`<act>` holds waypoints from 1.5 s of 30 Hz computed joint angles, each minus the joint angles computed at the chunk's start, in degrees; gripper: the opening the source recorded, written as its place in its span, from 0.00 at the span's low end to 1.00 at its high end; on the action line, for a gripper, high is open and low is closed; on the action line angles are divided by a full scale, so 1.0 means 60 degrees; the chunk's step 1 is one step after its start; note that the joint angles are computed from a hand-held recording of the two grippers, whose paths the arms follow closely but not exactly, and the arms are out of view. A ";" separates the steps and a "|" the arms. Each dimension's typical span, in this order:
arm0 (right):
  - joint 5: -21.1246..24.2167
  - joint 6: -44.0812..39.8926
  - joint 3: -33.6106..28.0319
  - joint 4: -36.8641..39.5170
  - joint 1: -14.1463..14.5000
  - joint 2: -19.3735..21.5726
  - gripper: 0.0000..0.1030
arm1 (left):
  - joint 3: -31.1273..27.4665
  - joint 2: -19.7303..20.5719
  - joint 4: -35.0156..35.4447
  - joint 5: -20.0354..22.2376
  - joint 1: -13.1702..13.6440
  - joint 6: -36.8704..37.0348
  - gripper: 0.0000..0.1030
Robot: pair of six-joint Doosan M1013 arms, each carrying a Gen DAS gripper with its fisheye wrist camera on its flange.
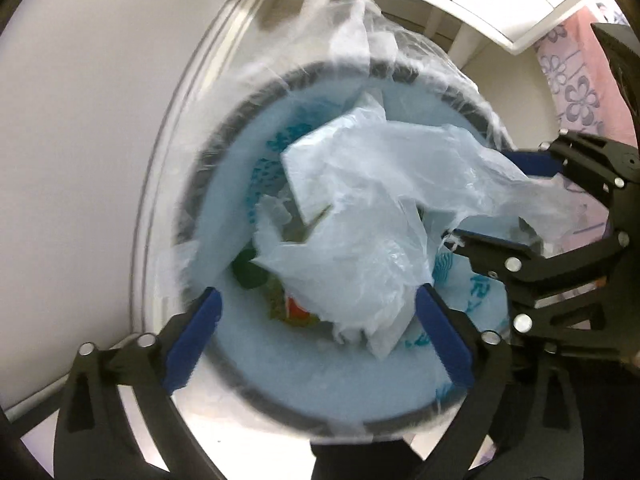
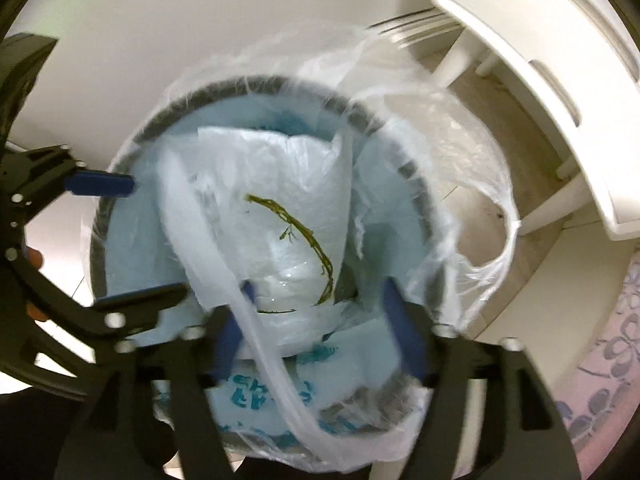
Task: Collect trash
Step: 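Open both tools to drop the tissues into the lined bin, then raise both open tools from the bin back toward the nightstand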
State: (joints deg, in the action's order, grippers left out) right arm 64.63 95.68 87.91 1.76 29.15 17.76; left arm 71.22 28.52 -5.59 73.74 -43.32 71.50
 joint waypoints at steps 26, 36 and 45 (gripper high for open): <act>0.2279 0.1868 -0.2263 -0.1253 0.0405 -0.0559 0.88 | -0.2668 -0.0225 0.0525 0.2307 -0.0079 0.0171 0.93; 0.3140 0.2781 -0.3619 -0.1735 0.0389 -0.0658 0.88 | -0.5218 0.0436 0.0794 0.3525 -0.0047 0.0952 0.93; 0.3436 0.3336 -0.4364 -0.2699 0.0168 -0.0597 0.88 | -0.9492 0.2392 0.0849 0.5134 -0.0095 0.1736 0.93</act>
State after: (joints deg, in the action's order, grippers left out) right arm 85.24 115.70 61.72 -14.43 30.16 14.18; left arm 14.27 42.87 -0.50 104.54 -43.89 81.92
